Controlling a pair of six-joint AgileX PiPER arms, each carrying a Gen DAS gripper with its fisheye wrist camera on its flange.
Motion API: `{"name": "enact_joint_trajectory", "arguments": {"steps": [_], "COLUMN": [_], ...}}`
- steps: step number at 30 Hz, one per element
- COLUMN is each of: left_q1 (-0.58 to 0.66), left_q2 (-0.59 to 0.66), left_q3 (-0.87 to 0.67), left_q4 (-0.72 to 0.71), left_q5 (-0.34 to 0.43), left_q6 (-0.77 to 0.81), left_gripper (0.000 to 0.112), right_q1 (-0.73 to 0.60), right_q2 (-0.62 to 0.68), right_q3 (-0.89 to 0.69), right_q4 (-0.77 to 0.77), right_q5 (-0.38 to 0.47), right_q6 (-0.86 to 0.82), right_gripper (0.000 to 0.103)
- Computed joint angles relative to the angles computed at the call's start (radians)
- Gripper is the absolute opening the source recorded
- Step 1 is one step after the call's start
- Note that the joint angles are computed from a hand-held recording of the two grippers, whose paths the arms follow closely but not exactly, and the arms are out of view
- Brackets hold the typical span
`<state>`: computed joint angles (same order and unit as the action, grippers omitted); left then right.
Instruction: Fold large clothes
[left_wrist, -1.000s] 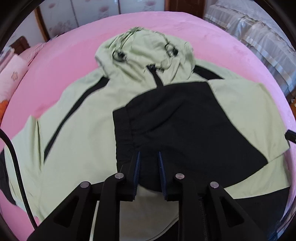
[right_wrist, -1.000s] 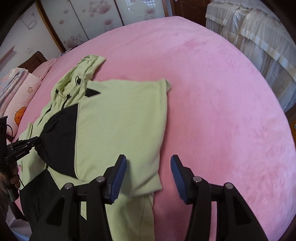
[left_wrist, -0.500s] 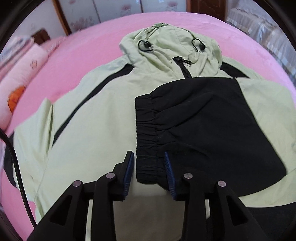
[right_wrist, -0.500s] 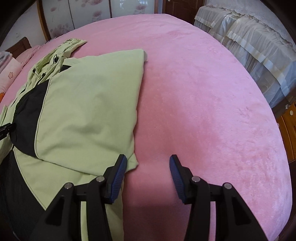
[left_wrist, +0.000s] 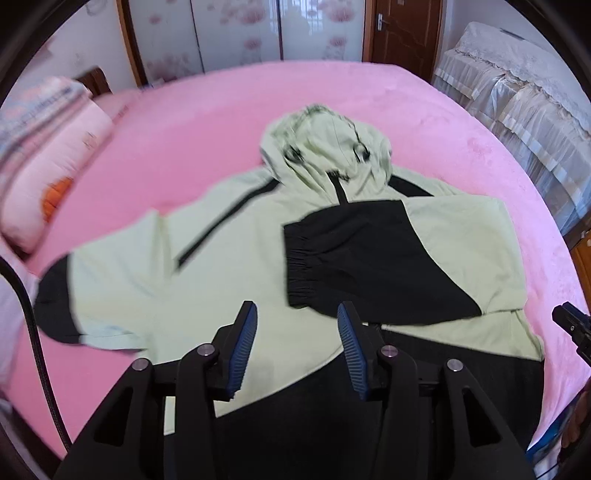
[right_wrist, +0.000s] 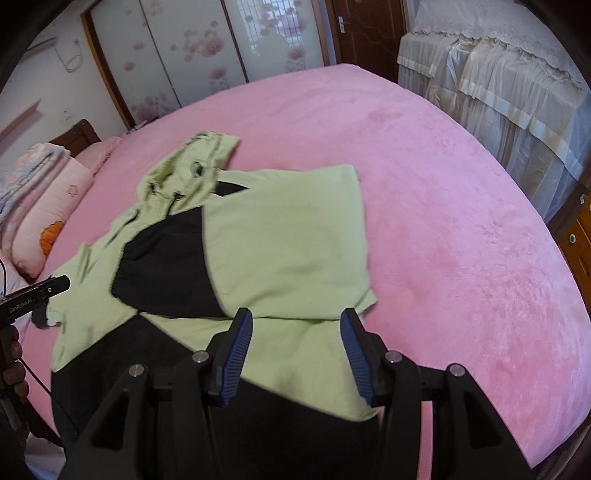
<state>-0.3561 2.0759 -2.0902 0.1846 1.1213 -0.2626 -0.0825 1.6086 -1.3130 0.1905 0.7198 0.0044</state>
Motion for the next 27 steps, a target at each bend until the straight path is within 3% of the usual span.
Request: {"name": "enact_joint_trajectory", "arguments": {"steps": [4, 8, 15, 20, 27], "left_q1": [-0.046, -0.079, -0.073, -0.086, 0.072], "left_q2": [-0.179, -0.328, -0.506, -0.632, -0.761], "left_q3": [0.169, 0.289, 0.408, 0.503, 0.566], "left_q4": [0.123, 0.211, 0.201, 0.274, 0.200], "left_q5": [-0.033, -0.043, -0.038, -0.030, -0.045], "left_q6": [-0.055, -0.127, -0.141, -0.173, -0.073], "left_gripper": [0.050, 0.082, 0.084, 0.084, 0.084], "right_q1": [0.091, 0.185, 0.334, 0.458, 0.652], "right_q2": [-0.095, -0.171, -0.266, -0.288, -0.253], "right_q3": [0.038, 0.054, 0.043, 0.006, -0.072], "right_q4": [-0.049, -0.092, -0.201, -0.298, -0.428], "right_q5": [0.005, 0.026, 0.066, 0.104, 0.144], "right_q6": [0.068, 0.131, 0.257, 0.354, 0.485], "right_gripper": [0.050, 0.050, 0.050, 0.050, 0.050]}}
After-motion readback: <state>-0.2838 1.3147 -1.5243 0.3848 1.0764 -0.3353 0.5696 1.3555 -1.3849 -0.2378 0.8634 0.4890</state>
